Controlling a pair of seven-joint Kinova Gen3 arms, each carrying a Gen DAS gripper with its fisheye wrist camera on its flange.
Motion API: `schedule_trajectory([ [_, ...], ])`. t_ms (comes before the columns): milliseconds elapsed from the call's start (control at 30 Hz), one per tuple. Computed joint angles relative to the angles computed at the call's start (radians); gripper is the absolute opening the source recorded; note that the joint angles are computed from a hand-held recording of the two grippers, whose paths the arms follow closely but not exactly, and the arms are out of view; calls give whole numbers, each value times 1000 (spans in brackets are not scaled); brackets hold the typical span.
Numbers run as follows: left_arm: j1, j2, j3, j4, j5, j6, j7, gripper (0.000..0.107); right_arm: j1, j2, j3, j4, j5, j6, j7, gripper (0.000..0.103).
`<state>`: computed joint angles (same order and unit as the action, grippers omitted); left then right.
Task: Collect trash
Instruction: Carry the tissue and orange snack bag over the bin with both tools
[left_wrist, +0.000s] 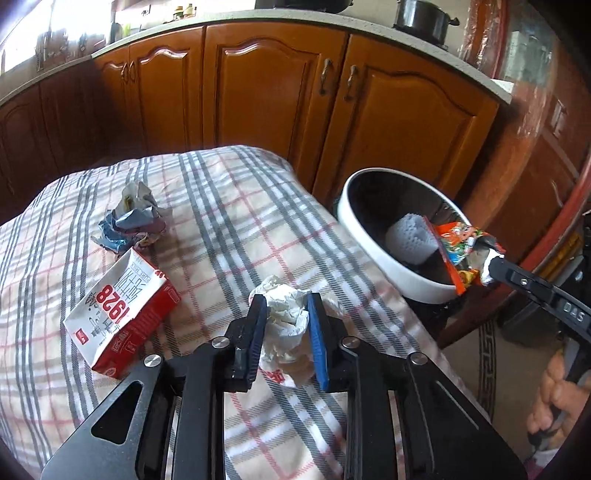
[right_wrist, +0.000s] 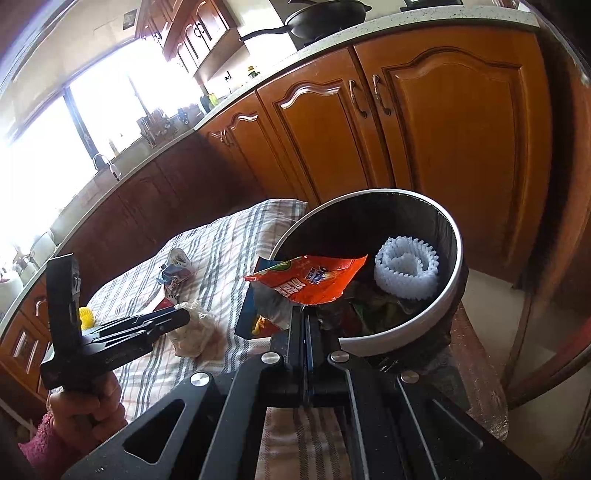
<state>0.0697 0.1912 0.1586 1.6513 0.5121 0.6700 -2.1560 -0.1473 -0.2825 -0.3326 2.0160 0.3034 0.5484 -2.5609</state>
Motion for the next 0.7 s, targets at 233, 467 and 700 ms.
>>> schedule_trajectory([
  [233,9,-33,11,-4,46,9,-43,13,9,-22,13,-3,-2,15,16,0],
  [467,32,-40,11,-30,72,18,-47,12,38,-49,20,-7,-9,28,39,0],
  [700,71,-18,25,-88,47,14,-20,12,63,-64,44,3,-29,28,73,0],
])
